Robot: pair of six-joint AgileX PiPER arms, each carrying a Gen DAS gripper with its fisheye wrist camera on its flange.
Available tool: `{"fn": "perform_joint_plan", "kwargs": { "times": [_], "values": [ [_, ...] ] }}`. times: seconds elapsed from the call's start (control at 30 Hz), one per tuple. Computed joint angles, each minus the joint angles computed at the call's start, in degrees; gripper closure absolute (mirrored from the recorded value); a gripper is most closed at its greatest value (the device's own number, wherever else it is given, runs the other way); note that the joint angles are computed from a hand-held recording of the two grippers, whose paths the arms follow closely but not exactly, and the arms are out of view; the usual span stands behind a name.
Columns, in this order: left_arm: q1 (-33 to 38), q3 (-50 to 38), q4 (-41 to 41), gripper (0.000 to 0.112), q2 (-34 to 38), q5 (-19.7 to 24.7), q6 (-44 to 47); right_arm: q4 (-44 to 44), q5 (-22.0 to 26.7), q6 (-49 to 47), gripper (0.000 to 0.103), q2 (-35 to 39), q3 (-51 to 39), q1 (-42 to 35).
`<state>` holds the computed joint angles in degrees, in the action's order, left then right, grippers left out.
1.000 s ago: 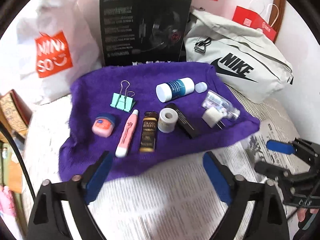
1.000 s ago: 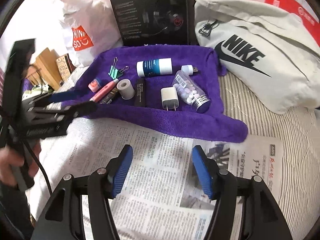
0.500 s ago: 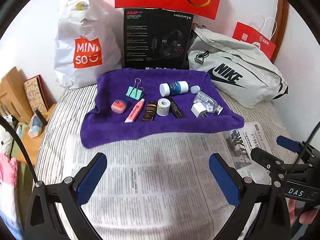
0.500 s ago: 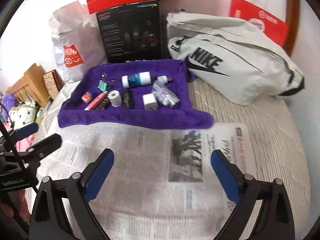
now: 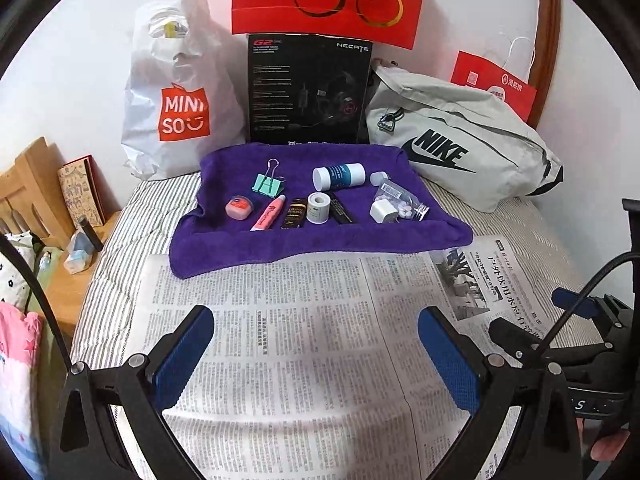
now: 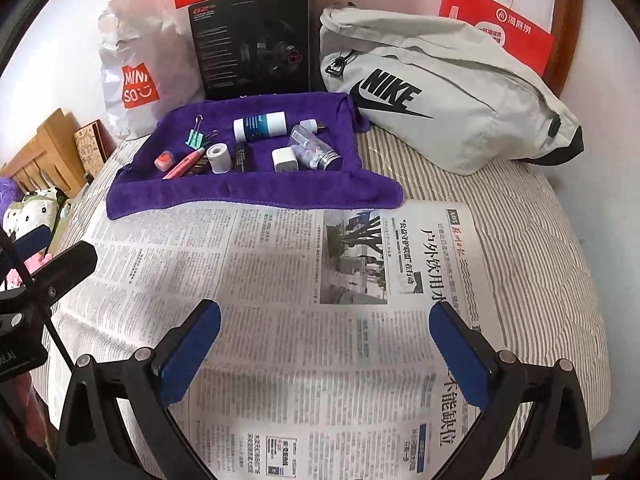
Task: Organize rigid objects
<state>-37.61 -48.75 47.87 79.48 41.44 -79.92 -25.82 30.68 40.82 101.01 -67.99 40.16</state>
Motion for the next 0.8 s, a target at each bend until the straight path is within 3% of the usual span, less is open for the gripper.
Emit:
{"fn": "perform_joint_plan", "kwargs": {
  "times": [0.8],
  "values": [
    [0.2, 3.3, -0.1, 0.009, -1.5, -1.2, -2.5, -5.6, 1.1, 6.5, 0.001, -4.6, 3.2, 2.5]
  ]
}}
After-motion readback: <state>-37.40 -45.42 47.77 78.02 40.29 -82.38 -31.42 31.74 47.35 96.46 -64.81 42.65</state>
